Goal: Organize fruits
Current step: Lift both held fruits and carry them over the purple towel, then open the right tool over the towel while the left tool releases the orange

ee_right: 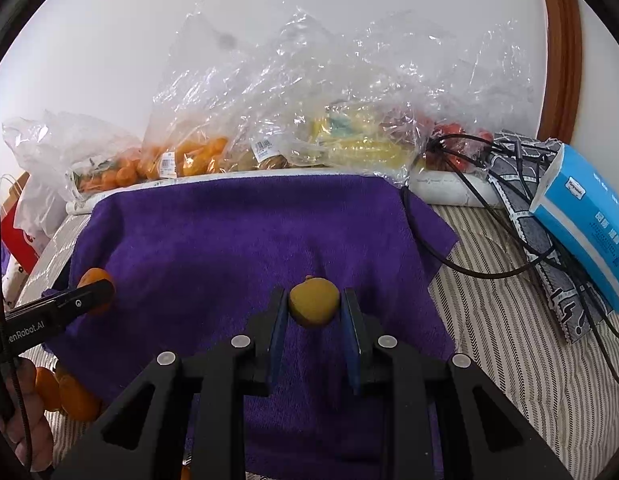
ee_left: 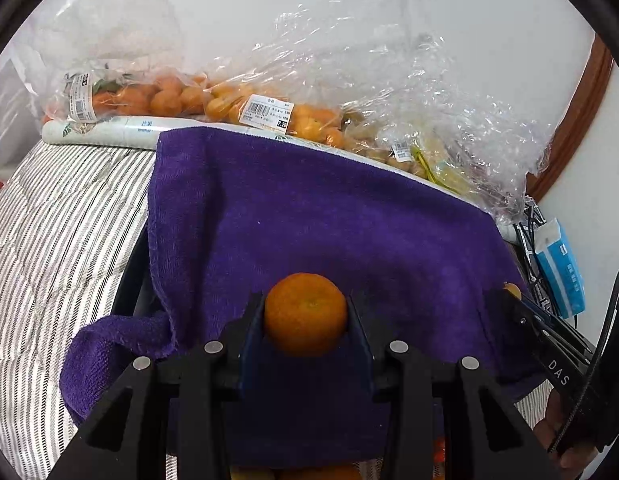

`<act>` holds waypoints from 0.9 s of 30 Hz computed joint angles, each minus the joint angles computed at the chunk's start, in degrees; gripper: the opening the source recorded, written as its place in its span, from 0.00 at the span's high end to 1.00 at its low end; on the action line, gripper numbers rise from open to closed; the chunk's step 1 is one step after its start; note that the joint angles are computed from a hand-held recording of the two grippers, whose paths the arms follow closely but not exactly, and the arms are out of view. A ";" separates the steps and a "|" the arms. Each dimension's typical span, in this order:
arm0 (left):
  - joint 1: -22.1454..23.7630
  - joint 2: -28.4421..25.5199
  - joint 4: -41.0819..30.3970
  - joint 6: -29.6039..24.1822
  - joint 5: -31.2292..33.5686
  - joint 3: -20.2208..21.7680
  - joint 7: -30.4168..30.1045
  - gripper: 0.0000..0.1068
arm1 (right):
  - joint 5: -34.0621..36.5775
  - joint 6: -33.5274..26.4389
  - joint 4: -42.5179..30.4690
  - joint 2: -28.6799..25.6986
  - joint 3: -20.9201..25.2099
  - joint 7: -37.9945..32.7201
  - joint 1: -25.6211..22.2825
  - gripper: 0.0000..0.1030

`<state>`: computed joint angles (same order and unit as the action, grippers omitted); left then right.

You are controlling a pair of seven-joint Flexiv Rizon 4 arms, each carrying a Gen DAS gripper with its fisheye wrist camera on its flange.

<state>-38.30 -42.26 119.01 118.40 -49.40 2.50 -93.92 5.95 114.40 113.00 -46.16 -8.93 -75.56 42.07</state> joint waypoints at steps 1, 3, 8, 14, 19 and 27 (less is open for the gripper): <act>0.00 -0.02 0.00 -0.01 0.03 0.01 -0.03 0.64 | 0.00 -0.10 -0.07 -0.03 -0.06 -0.03 0.06 0.75; -0.23 -0.03 -0.02 -0.14 -0.27 0.23 0.05 0.64 | 0.12 -0.27 -0.13 -0.08 -0.31 -0.07 0.33 0.75; -0.56 -0.08 -0.23 -0.84 -1.18 0.53 0.10 0.64 | 0.06 -0.53 -0.19 -0.19 -0.63 -0.24 0.66 0.75; -0.69 -0.18 -0.29 -1.10 -0.77 0.92 -0.31 0.64 | -0.18 -0.58 -0.31 -0.31 -0.52 -0.35 0.51 0.75; -1.42 -0.24 -0.39 -1.37 -1.51 1.56 -0.06 0.64 | -0.38 -0.65 -0.28 -0.33 -0.53 -0.54 0.51 0.74; -0.75 0.02 0.18 -0.42 -0.42 1.02 -0.84 0.56 | -0.77 -0.63 -0.20 -0.31 -0.48 -1.07 0.52 0.74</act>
